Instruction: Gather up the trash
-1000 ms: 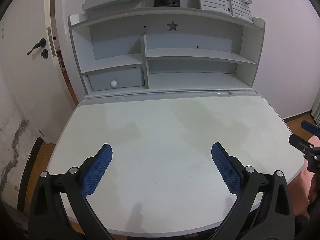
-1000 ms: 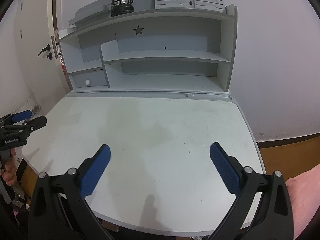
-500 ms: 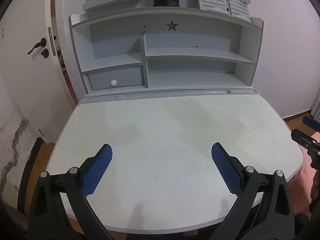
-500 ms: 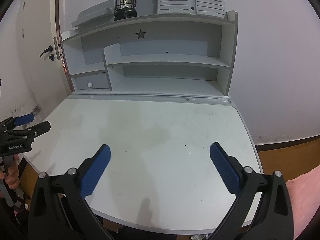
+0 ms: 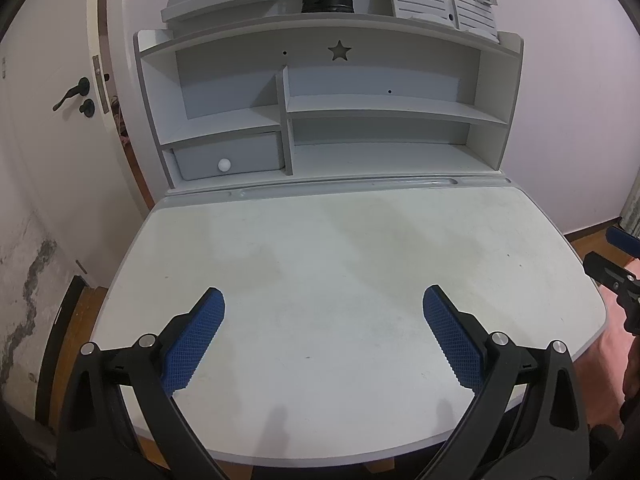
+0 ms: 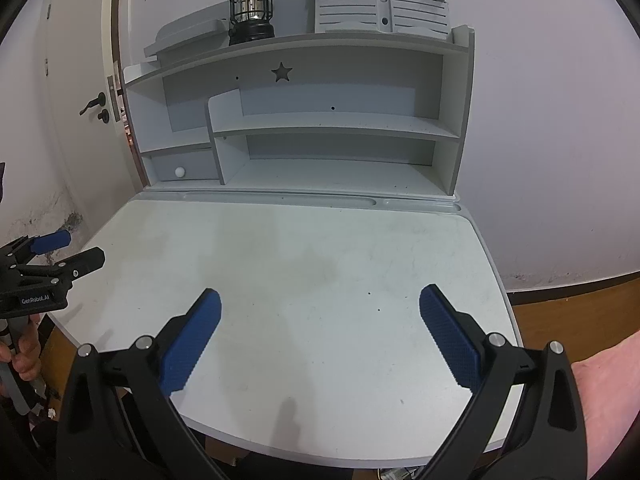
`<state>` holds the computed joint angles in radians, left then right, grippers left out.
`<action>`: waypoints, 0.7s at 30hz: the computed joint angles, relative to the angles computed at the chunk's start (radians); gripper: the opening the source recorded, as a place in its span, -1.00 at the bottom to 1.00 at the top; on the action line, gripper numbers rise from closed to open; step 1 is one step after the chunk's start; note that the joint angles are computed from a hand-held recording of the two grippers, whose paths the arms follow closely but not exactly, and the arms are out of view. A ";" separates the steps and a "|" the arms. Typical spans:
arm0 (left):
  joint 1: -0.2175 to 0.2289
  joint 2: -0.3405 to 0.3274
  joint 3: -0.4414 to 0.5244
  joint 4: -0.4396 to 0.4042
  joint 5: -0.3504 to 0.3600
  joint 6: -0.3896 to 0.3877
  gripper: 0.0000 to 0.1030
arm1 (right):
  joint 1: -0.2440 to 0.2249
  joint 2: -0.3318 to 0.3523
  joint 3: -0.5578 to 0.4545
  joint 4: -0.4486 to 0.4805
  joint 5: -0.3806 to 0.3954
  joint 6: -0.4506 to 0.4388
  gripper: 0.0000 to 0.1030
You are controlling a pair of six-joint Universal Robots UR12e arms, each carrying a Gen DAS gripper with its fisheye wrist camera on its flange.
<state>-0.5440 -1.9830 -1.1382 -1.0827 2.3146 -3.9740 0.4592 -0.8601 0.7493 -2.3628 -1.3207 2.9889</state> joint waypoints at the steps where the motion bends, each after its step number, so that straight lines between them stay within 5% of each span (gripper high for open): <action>1: 0.000 0.000 0.000 0.000 0.000 0.000 0.87 | 0.000 0.000 0.000 0.000 0.001 -0.001 0.86; 21: 0.000 -0.006 0.009 -0.025 0.005 -0.013 0.87 | -0.003 -0.001 0.003 -0.003 0.002 0.000 0.86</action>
